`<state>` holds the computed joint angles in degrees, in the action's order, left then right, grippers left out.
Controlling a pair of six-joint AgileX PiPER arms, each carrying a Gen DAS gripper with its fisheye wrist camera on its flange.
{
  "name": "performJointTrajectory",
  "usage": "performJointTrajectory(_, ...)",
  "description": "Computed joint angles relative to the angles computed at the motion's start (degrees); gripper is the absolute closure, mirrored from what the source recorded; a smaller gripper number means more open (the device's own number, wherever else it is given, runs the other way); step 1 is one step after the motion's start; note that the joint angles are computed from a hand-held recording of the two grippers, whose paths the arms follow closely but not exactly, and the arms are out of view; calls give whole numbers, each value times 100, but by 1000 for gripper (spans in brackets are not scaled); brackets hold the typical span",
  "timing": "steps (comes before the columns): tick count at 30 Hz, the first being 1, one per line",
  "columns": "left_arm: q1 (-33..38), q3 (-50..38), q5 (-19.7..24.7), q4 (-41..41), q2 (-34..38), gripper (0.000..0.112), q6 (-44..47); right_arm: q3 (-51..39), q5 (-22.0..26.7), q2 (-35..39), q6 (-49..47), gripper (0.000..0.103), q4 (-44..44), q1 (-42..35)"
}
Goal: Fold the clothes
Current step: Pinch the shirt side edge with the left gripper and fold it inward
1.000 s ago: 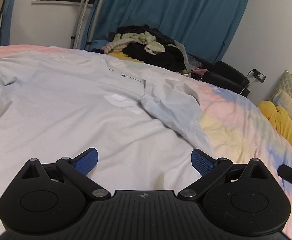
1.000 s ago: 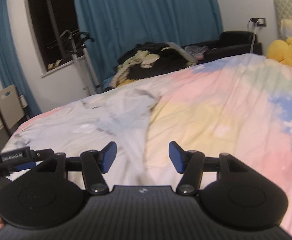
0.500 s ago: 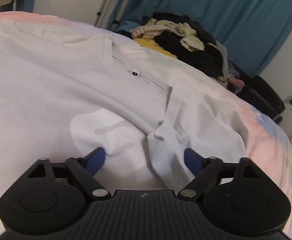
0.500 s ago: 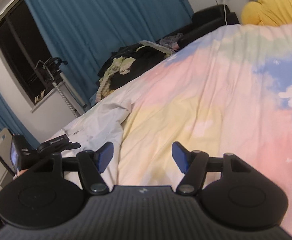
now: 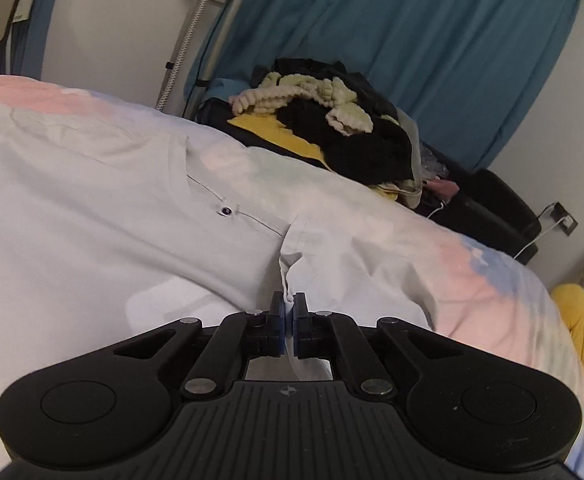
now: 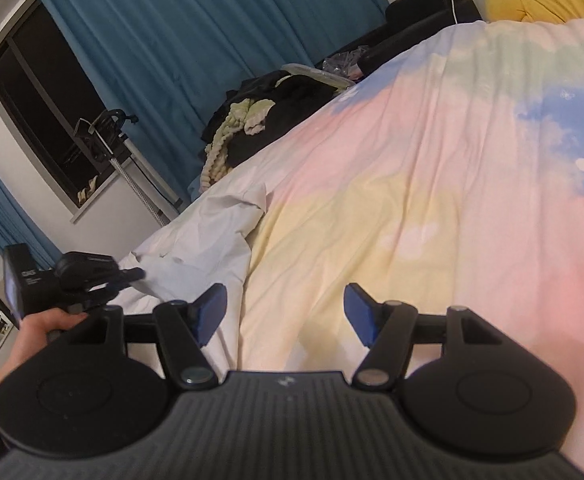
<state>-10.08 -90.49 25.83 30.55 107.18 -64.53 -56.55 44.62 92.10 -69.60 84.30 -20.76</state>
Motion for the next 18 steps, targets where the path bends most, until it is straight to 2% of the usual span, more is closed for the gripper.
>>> performJointTrajectory(4, 99, 541, 132, 316, -330, 108, -265, 87, 101, -149, -103, 37, 70, -62)
performJointTrajectory(8, 238, 1017, 103, 478, -366, 108, -524, 52, 130, -115, -68, 37, -9, -43)
performJointTrajectory(12, 332, 1323, -309, 567, -327, 108, -700, -23, 124, 1, -32, 37, -123, -3)
performJointTrajectory(15, 354, 1460, -388, -3, -524, 105, -73, -106, 247, 49, 66, 37, -258, -14)
performJointTrajectory(16, 357, 1488, -348, -287, -614, 100, 287, -103, 336, 27, 32, 37, -258, -47)
performJointTrajectory(18, 310, 1619, -270, -503, -844, 82, 647, -74, 502, -63, -120, 37, -278, -117)
